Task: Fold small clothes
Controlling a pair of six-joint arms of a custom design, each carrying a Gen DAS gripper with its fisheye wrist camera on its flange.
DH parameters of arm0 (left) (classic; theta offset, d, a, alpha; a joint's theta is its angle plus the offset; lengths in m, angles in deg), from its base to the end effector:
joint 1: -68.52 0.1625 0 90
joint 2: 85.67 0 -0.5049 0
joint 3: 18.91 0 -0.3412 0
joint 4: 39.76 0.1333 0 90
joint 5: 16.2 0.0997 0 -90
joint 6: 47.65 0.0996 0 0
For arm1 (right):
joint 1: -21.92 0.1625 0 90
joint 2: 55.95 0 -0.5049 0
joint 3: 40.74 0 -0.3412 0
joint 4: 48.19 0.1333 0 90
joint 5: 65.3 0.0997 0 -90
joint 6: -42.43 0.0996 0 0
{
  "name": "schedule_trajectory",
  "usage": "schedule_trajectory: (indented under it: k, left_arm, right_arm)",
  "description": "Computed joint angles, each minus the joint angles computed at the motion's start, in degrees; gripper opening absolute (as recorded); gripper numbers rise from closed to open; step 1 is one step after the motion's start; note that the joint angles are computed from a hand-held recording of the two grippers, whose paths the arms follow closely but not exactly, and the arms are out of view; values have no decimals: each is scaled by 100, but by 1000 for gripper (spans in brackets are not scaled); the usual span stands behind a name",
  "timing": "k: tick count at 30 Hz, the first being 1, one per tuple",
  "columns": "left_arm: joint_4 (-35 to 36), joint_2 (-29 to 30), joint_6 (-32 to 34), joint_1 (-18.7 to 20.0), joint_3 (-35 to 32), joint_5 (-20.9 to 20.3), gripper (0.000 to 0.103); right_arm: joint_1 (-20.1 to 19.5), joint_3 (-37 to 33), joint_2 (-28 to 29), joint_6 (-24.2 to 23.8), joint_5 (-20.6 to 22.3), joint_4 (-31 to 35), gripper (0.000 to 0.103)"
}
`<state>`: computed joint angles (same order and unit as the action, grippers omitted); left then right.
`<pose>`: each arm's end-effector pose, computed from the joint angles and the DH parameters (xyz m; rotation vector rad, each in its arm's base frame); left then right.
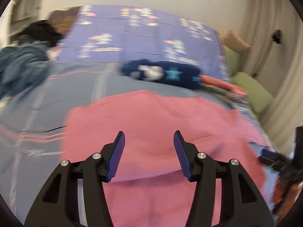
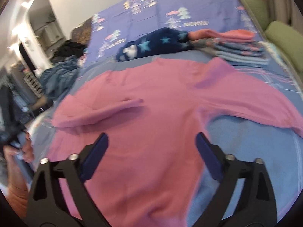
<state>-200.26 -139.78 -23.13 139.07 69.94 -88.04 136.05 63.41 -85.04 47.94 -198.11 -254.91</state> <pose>-0.0823 -0.7266 0.3586 0.8751 2.5367 -0.8447 0.3265 -0.5684 0.0900 0.0347 -2.4013 1.1118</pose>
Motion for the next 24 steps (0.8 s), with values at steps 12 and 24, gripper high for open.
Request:
schedule_trajectory:
  k: [12,24]
  left_arm:
    - [-84,-96,-268,459,-302,942,55]
    - [429,784,-370,429,-1395,1155,55]
  right_arm:
    - [-500,-1515,70,-795,1306,2449,69]
    - [-144,-1229,-275,-906,1354,947,2]
